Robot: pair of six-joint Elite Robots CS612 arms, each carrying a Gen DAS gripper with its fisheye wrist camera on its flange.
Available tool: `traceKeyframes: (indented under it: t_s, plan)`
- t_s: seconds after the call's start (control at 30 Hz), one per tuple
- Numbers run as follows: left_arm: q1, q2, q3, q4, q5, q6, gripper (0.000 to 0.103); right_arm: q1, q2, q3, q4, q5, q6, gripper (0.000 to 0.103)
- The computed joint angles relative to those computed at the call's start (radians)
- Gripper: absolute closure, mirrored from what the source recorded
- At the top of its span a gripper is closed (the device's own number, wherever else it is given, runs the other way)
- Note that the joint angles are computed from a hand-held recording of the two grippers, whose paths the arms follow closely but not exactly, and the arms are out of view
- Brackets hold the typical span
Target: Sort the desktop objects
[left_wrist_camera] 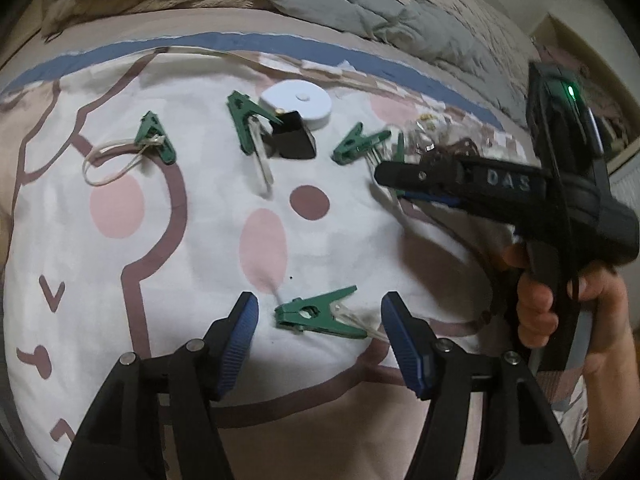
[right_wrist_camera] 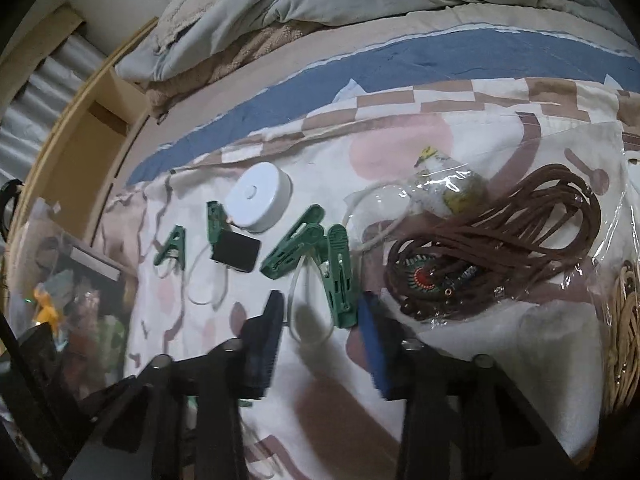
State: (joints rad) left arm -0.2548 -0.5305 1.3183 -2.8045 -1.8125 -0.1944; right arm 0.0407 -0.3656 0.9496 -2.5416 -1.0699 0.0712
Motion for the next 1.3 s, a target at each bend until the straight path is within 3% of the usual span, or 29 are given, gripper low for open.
traceKeyframes:
  t_s: [0.17, 0.23, 0.3, 0.4, 0.9, 1.3]
  plan:
    - [-0.008, 0.000, 0.003, 0.011, 0.032, 0.050, 0.039, 0.002, -0.001, 0.009, -0.018, -0.014, -0.014, 0.089]
    - [-0.012, -0.001, 0.006, 0.012, 0.049, 0.062, 0.039, 0.002, -0.011, 0.025, -0.036, -0.018, -0.032, 0.092]
    - [-0.020, -0.003, 0.009, 0.017, 0.088, 0.082, 0.047, 0.001, -0.019, 0.038, -0.041, -0.012, -0.034, 0.095]
    - [-0.031, -0.007, 0.014, 0.024, 0.137, 0.113, 0.050, -0.004, -0.036, 0.066, -0.048, -0.006, -0.047, 0.096]
    - [-0.025, -0.068, 0.099, -0.019, 0.117, 0.099, 0.050, -0.035, -0.142, 0.235, -0.100, 0.021, -0.070, 0.098]
    - [-0.013, -0.159, 0.250, -0.087, 0.055, 0.140, 0.050, -0.036, -0.265, 0.431, -0.084, 0.060, -0.194, 0.098]
